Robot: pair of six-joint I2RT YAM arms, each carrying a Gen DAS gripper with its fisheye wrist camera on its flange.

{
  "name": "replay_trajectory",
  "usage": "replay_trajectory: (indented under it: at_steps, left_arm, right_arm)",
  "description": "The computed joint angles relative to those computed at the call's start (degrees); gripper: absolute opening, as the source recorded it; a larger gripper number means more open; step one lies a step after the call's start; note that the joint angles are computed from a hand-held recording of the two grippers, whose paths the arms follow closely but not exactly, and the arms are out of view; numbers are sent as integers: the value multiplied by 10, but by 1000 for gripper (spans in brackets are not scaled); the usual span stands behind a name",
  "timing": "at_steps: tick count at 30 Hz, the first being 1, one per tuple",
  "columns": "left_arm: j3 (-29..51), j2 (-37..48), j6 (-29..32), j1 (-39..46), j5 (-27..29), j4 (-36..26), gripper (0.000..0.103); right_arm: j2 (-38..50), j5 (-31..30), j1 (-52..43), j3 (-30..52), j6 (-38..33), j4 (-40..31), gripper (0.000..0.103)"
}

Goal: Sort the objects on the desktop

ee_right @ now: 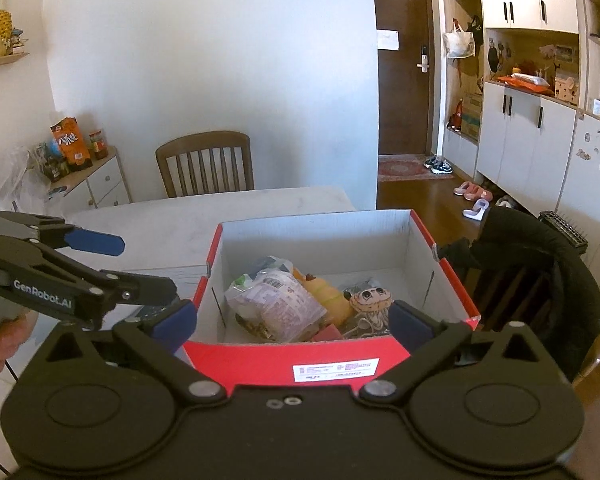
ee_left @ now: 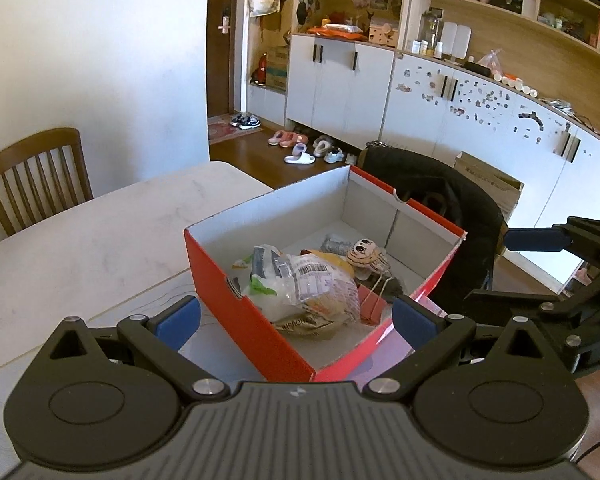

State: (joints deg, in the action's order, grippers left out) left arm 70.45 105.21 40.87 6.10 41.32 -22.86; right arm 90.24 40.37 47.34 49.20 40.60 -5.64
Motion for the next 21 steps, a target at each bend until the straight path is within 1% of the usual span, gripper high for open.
replay_trajectory:
  at_steps: [5, 8, 12, 17, 21]
  left_arm:
    - [-33, -25, -3, 14, 15, 24, 102]
    - [-42, -35, -5, 24, 20, 28, 102]
    - [-52, -45, -1, 32, 17, 31, 102]
    - [-54, -51, 8, 44, 33, 20, 103]
    - [-54, -51, 12, 48, 34, 18, 103]
  right_arm:
    - [6, 28, 28, 12, 23, -20, 102]
    - [8, 30, 36, 17, 33, -28, 102]
    - [14, 35, 46, 25, 47, -38, 102]
    - [18, 41, 54, 33, 60, -45, 102]
    - [21, 39, 56, 36, 69, -46, 102]
